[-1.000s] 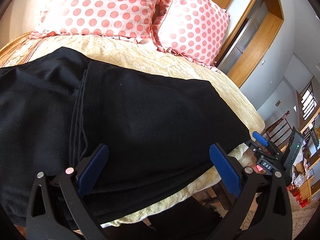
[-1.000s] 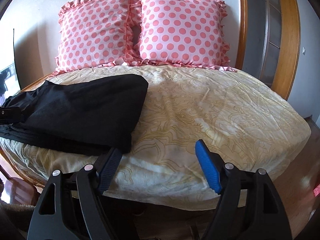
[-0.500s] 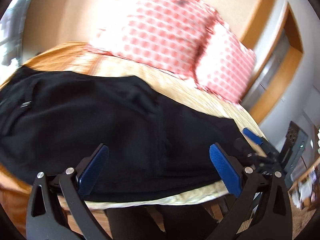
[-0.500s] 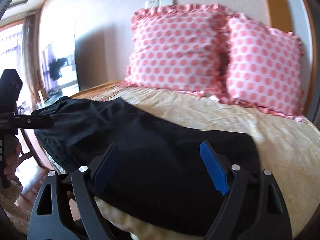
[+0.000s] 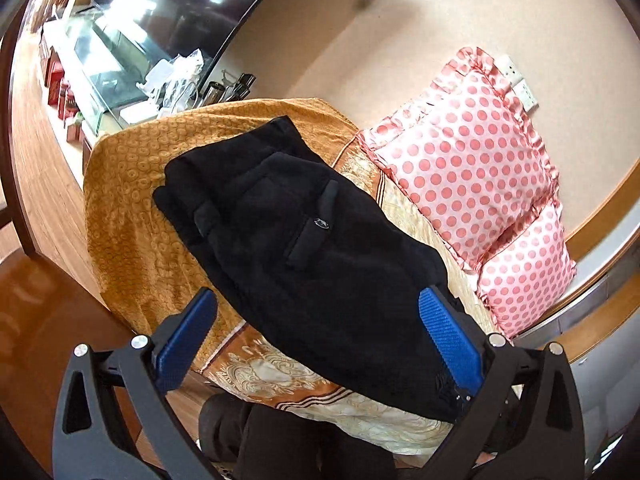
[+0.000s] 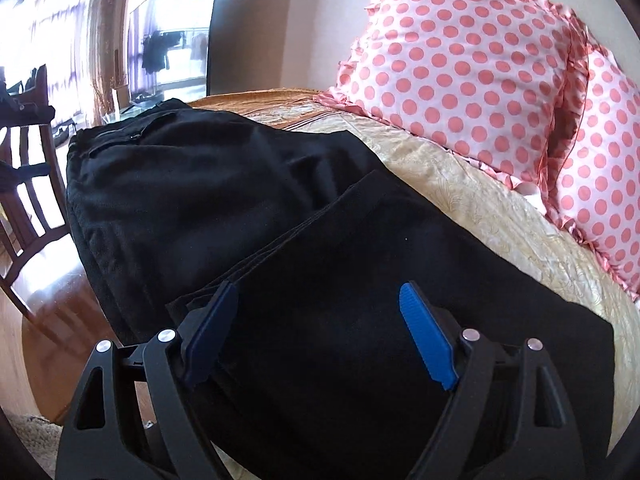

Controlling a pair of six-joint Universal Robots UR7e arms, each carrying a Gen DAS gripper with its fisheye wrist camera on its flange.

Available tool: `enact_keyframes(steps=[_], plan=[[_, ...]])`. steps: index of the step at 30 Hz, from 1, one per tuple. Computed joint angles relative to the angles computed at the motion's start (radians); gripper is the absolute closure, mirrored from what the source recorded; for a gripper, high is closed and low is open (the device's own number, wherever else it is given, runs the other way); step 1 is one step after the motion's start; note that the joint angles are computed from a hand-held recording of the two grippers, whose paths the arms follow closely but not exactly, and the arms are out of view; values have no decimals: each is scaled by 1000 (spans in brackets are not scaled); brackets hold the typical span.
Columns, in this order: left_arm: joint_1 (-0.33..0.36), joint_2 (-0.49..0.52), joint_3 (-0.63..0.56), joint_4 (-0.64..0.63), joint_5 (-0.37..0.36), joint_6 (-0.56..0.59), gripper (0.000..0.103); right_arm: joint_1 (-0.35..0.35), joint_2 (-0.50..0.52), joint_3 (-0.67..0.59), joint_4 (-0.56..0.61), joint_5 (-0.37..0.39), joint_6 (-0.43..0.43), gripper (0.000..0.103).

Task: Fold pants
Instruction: 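Grasp the folded black pants edge with the left tool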

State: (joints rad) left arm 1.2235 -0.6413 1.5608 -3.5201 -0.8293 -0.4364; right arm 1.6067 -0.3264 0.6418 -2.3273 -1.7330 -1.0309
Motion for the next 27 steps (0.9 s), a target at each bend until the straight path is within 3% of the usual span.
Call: enact_keyframes(steps=[4, 9, 15, 23, 27], plan=[[47, 0, -30, 21, -92, -81, 3, 1, -3, 3, 1, -1, 1, 18], [70, 3, -28, -4, -114, -141, 3, 0, 4, -14, 17, -2, 12, 17], [103, 16, -34, -40, -218, -199, 3, -2, 15, -40, 44, 2, 37, 15], [70, 23, -52, -98, -193, -125, 3, -6, 29, -70, 70, 14, 56, 13], [90, 39, -74, -103, -207, -156, 4, -6, 29, -70, 70, 15, 56, 13]])
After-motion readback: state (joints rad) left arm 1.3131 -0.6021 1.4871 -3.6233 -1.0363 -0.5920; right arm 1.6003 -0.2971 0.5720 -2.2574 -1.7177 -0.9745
